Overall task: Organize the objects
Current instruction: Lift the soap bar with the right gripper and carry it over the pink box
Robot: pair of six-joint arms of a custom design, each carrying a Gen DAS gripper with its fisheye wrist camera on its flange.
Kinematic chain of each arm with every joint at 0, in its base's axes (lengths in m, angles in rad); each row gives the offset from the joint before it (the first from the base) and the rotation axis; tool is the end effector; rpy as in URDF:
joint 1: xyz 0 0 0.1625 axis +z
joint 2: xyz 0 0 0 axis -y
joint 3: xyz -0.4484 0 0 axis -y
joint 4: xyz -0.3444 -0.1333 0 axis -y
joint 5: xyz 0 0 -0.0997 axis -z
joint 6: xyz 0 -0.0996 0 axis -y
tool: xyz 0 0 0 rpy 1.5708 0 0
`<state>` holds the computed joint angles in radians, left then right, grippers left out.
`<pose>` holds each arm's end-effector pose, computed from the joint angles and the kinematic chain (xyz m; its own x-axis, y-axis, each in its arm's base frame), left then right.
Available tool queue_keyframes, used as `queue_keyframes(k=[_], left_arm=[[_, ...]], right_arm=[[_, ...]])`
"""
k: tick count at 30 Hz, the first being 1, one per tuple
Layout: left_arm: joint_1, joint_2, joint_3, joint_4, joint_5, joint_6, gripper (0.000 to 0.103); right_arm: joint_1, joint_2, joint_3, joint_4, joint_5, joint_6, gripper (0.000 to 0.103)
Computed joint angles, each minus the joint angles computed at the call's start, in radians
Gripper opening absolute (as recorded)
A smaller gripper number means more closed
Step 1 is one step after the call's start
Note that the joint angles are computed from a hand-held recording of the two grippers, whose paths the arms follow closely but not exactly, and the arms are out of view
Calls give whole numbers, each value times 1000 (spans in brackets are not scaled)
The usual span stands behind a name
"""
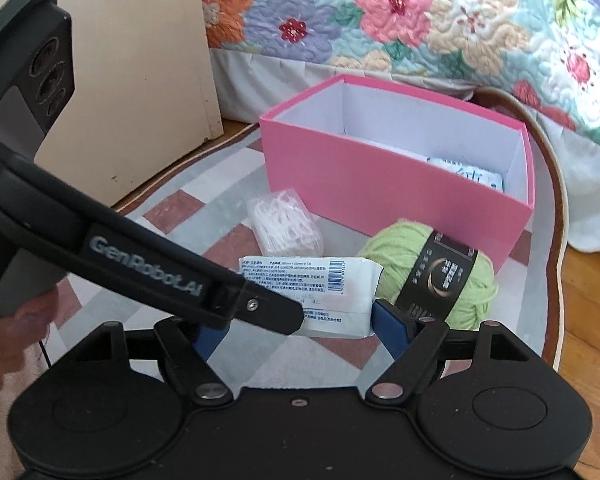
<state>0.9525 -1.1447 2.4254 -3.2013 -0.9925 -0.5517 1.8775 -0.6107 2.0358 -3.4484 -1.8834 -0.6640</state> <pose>-0.0824 -0.4397 0.1966 -0.9590 -0.1179 -0.2577 0.0492 0.8263 -0.5610 0.2635 -0.4919 0.0372 -0.5790 -0.6537 0.4873 -0.7979 0.5772 -0.1739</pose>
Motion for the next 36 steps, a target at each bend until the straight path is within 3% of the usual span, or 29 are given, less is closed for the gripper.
queue_keyframes(k=[6,10,15,20,25,28,31,36], left_arm=[[-36,-37,-9,74,33,-13,38],[-47,-77,-2,81,10,-40,38],[-98,-113,3,134,69,-67,38],[-115,-154,-19,195,85,-82,38],[-121,-193,-56,264,85,-75,38],[-150,-202,-61,307,141,-62,38],[-158,-211,-63,303,144,-59,38],[-148,-206,-99,321,155,-37,39]], right_arm=[[30,-15,3,-4,-7,-42,82],[59,-3,-4,-34,-50,-83,82],[80,0,-1,-80,-52,-125,82],[100,-2,-14,-94,-55,-157,81],[119,-16,-49,-46,-55,-163,80],[124,-32,-68,11,-59,-172,66],[118,-59,-87,99,-39,-126,65],[122,-51,-108,93,-45,-145,63]])
